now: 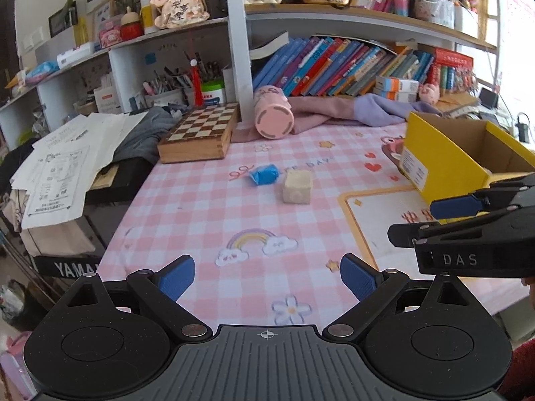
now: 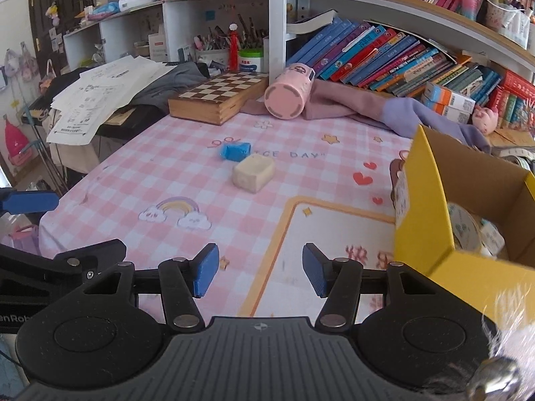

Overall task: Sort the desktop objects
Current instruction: 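Move both open tools toward the beige block and blue item on the tablecloth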

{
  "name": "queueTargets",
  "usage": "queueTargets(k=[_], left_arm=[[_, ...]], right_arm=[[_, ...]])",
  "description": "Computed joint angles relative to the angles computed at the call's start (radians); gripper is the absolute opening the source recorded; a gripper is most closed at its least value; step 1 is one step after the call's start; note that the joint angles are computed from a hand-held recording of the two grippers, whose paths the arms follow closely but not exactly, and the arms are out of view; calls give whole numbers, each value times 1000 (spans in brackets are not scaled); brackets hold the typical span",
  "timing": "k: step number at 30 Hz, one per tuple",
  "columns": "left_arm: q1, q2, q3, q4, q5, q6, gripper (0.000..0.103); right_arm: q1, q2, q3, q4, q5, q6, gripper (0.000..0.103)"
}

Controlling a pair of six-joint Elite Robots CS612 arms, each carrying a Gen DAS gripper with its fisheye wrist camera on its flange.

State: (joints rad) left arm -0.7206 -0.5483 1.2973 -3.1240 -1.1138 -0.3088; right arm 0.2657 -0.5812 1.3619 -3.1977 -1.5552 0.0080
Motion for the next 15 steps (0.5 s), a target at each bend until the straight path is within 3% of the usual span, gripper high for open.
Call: queueTargets(k=[15], left_arm=[[45,76,-173,153,-19,-29,96]], right_arm=[[-14,114,-256,216,57,-46,53]])
